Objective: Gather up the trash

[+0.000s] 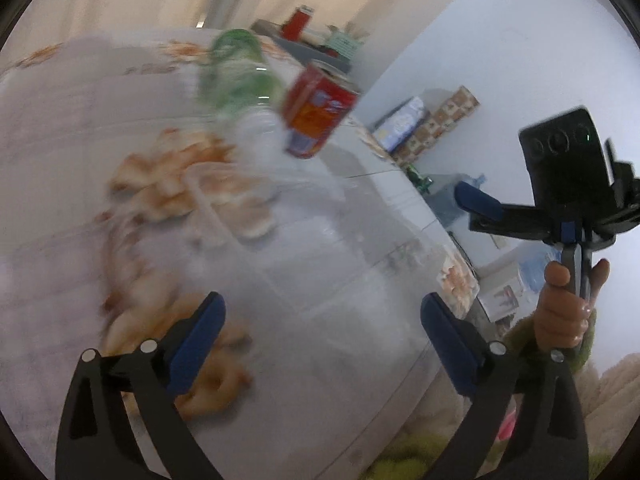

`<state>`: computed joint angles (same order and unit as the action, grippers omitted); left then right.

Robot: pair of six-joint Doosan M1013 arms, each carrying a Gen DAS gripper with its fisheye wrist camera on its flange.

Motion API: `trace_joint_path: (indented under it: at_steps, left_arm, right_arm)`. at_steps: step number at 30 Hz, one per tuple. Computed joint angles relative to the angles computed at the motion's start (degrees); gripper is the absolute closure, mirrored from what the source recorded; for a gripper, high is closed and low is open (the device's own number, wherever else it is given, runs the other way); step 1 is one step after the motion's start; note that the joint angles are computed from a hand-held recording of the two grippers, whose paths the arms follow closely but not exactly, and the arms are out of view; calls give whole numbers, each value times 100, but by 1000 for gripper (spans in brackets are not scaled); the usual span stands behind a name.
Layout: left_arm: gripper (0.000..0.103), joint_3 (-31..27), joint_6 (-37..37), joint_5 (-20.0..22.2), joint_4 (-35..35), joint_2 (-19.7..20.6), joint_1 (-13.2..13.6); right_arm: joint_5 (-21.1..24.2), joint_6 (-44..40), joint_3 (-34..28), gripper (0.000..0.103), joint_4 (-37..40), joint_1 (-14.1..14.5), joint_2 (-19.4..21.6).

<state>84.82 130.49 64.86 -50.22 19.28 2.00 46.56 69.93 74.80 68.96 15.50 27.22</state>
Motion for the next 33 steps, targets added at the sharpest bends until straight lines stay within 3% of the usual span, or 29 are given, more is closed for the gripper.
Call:
trace_joint_path:
  at_steps: [4,7,9,12,14,16,19,21,23,25,28,33]
  left_arm:
    - [6,159,-161,29,-78,-138,225]
    - [6,170,-107,202,-369,-165,418]
    - [6,272,196,104,-735,-262,543]
    - [6,251,667,-511,-1018,-329,517]
    - [8,107,668,-1079,-670,-304,342]
    - [17,-102,783,-1306,-530,-167,199]
    - [24,-496,975,-913,-586,124,112]
    - [27,-757,929,-629,-161,301,-9]
    - [35,-887,791,-634,517,383,-192]
    - [40,-815,744,-711,1098,356,-332]
    - [41,-574,853,-866,1321,221,-378]
    - [41,-396,267,-515,1446,107,-306]
  right_arm:
    - [-450,35,321,6,98,43,-188]
    - [-914,526,542,6,-322,93,-364]
    - [-1157,1081,616,6,-836,142,-437]
    - [-1341,1868,687,6,-1539,233,-489]
    - [-1351,2016,725,6,-1524,263,-456]
    - [-1323,2158,774,6,-1456,276,-432]
    - [-1274,2799,807,6,-1835,308,-429]
    - [-1252,2659,894,6,-1446,277,-422]
    - [-1258,2435,1003,6,-1035,252,-438]
    - [-1181,2392,1025,6,-873,235,-410]
    - [-1009,2269,983,6,-648,216,-326]
    - [-751,1956,812,6,-267,178,-144]
